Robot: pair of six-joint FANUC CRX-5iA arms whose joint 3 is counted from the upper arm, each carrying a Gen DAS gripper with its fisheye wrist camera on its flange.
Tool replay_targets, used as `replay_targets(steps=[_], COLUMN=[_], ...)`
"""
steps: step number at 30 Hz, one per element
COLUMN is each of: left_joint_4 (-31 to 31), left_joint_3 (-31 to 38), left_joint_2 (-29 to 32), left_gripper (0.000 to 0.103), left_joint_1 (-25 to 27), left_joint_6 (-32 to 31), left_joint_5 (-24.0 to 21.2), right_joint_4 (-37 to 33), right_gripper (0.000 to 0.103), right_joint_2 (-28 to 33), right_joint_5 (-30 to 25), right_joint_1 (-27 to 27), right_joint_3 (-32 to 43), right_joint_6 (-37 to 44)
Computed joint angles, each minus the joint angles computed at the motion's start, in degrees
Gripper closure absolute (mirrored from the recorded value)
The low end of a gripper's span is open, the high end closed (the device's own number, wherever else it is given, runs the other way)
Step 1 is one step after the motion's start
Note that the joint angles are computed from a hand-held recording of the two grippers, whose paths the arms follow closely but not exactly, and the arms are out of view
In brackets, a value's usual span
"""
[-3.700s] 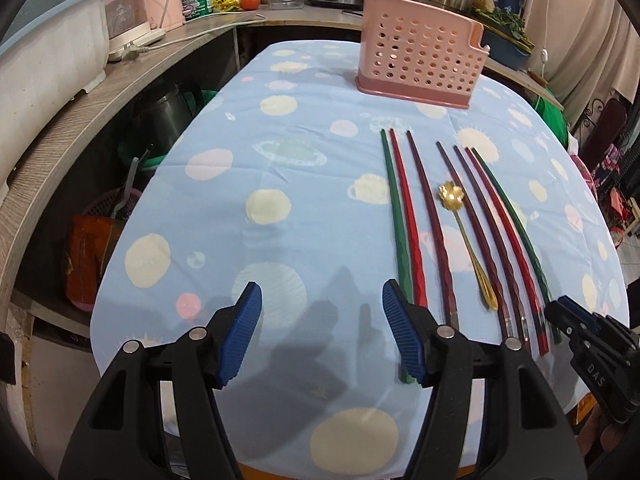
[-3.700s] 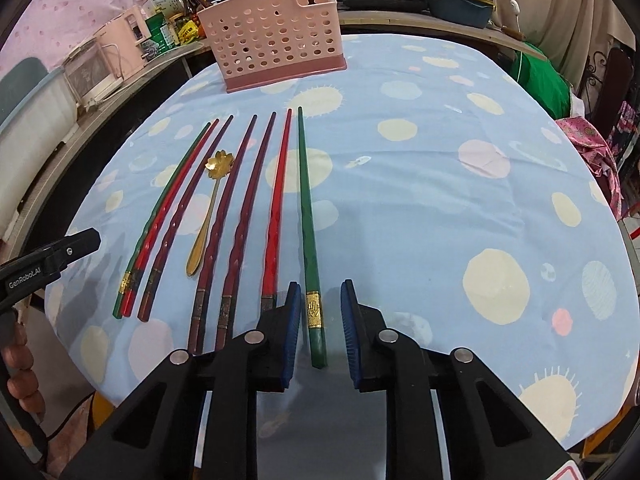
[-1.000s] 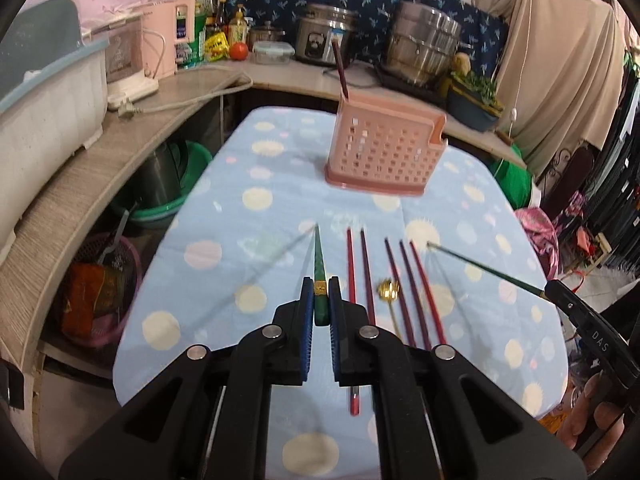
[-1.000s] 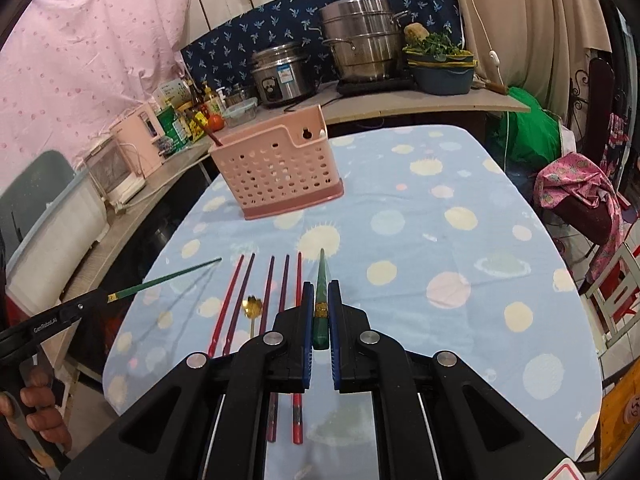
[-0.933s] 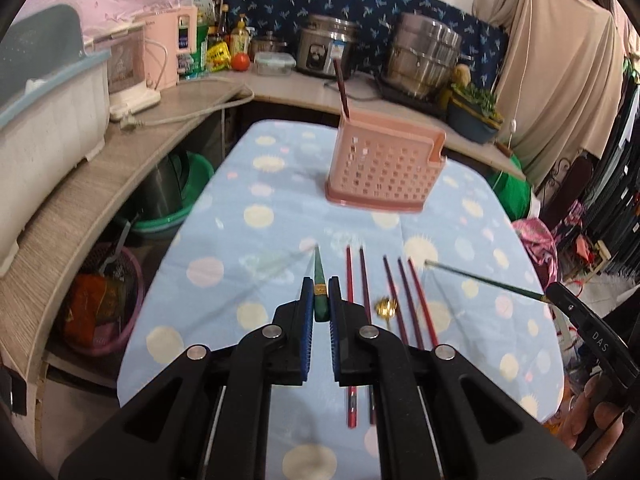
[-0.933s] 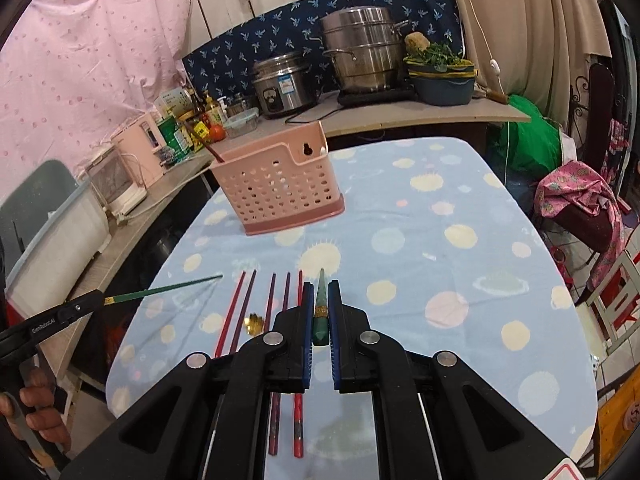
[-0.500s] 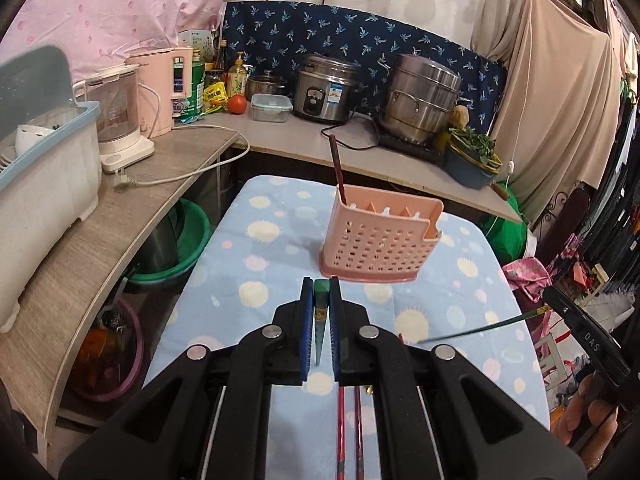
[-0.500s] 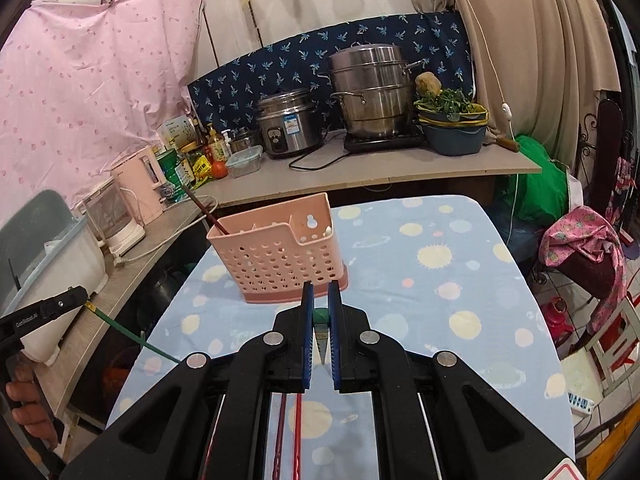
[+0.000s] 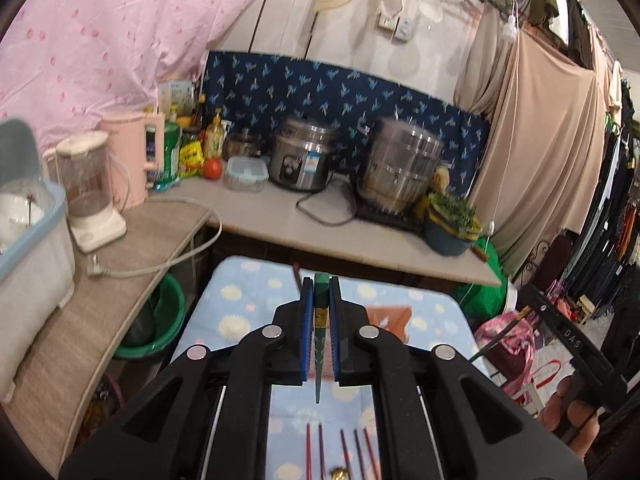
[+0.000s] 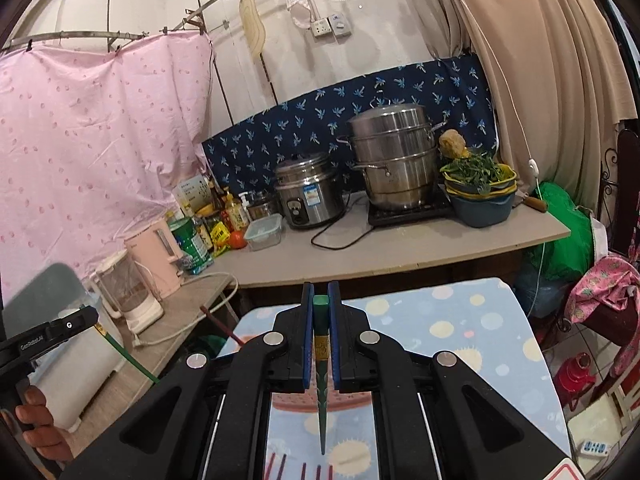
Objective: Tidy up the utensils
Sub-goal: 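Lift and insert both green chopsticks into the pink basket with both grippers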
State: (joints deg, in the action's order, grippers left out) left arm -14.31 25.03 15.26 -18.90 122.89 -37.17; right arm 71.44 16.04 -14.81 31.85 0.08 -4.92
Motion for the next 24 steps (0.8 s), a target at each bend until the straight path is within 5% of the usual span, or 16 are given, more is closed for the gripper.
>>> replay_targets(steps=[9,13,19,24], left_joint_4=[-5.22,-7.24,-1.74,0.47], left_joint_3=[13.84,19.16,21.68,21.61], left_joint_2=[7.38,11.77,16.3,18.32], left_gripper=[0.096,0.096,0.096,0.096], left_joint_1=[-0.1,-0.48,0.76,1.52], left_joint_6=[2.34,2.89,-0.56,-1.56], left_joint_5=[-0.52,-2.55,-4.63,-5.33], right_joint_4=[16.45,6.14,-17.93,-30.12], right_gripper=[0.096,0.096,0.096,0.096], right_joint_2=[7.67,11.65,16.27,18.6], right_joint_5=[4.67,2.64,-1.61,-5.43], right_joint_1=[-4.49,-2.6,0.61,1.72], right_joint_3=[10.63,15.87,22.3,25.81], right_joint_6=[-15.81,-5.29,16.62,27.96])
